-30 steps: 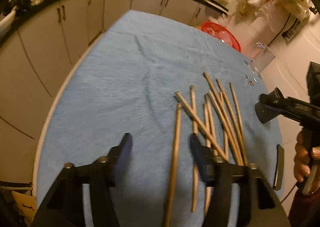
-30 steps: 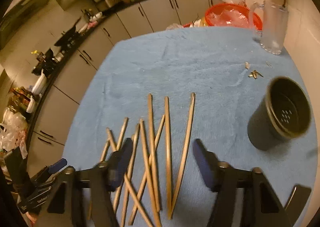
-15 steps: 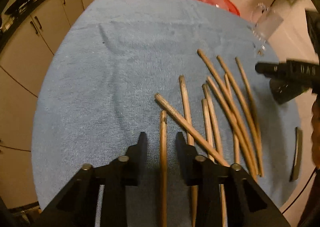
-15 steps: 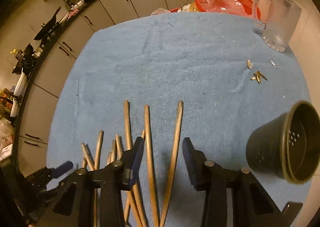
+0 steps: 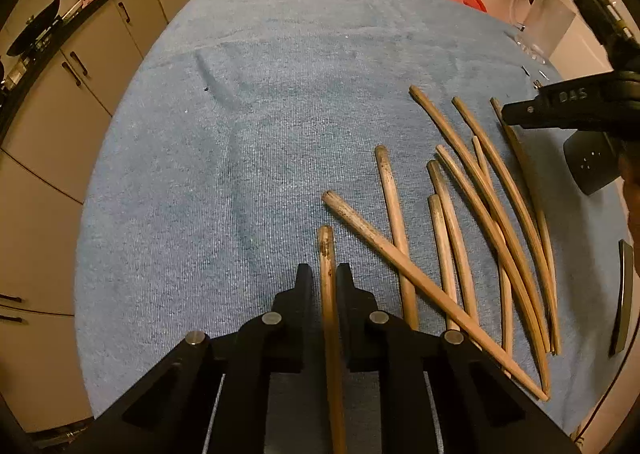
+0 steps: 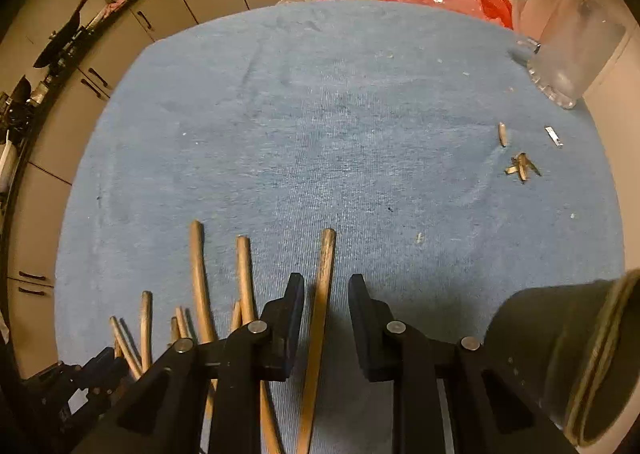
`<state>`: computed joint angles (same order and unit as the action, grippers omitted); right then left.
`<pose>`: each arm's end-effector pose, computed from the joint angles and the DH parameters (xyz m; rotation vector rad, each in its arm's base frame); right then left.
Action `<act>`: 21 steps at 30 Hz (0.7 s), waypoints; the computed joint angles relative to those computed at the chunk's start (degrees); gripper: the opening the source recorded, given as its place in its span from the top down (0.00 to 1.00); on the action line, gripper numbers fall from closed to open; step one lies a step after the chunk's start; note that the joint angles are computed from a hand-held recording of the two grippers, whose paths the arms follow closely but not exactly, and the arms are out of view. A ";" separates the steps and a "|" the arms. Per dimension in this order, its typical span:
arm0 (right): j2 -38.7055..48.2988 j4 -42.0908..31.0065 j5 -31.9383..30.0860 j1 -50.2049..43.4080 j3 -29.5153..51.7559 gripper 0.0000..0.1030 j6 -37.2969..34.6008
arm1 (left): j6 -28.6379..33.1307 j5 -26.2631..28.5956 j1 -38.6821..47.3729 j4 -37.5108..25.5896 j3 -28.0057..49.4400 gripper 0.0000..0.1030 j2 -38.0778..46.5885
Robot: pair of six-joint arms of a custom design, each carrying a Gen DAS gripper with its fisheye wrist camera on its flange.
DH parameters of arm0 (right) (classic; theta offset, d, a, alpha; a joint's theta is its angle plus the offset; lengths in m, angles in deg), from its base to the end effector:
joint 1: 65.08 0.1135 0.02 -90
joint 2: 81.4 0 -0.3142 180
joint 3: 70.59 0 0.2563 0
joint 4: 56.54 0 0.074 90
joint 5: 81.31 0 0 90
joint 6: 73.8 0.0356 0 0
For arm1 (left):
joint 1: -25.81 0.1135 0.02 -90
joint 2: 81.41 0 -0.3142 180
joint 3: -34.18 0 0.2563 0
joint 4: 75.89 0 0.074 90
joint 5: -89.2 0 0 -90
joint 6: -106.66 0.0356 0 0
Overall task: Organize utensils
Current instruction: 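Close the left tool on one chopstick while the right tool grasps another chopstick, then lift the left tool's chopstick toward the black cup while the right tool carries its chopstick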
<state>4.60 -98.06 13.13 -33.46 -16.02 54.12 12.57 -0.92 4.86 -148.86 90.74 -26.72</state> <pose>0.2134 0.1281 0.1886 0.1731 2.8442 0.1528 0.1215 -0.0464 0.2746 0.4126 2.7871 -0.0988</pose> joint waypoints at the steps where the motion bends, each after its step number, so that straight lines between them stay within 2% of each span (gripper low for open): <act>1: 1.19 -0.04 0.75 -0.05 0.37 0.75 0.03 | 0.24 0.24 0.25 0.43 -0.04 0.87 0.27; 4: 3.09 1.35 2.50 0.53 0.61 0.82 -1.12 | 2.36 0.39 2.29 4.08 -1.03 0.90 2.17; 6: 3.33 2.23 2.57 0.93 0.56 0.91 -0.96 | 2.93 0.22 3.06 5.84 -1.55 0.93 2.81; 10: 1.23 3.45 4.46 3.45 -0.58 0.93 1.46 | 7.10 6.41 9.94 7.57 -2.00 0.93 3.55; 12: -2.37 2.95 5.30 5.38 -1.52 0.93 3.16 | 8.76 8.41 13.15 6.80 -1.37 0.93 2.68; 17: -15.40 -3.25 13.19 14.82 -2.13 0.93 9.27 | 12.04 13.23 19.31 2.99 1.49 0.93 -1.71; 21: -25.15 -10.88 23.40 27.54 -0.25 0.93 17.52 | 13.39 16.25 22.86 -0.57 5.35 0.93 -5.87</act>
<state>-20.55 -108.94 36.53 -5.92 -16.27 71.64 25.96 15.33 27.72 -149.42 96.08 -32.59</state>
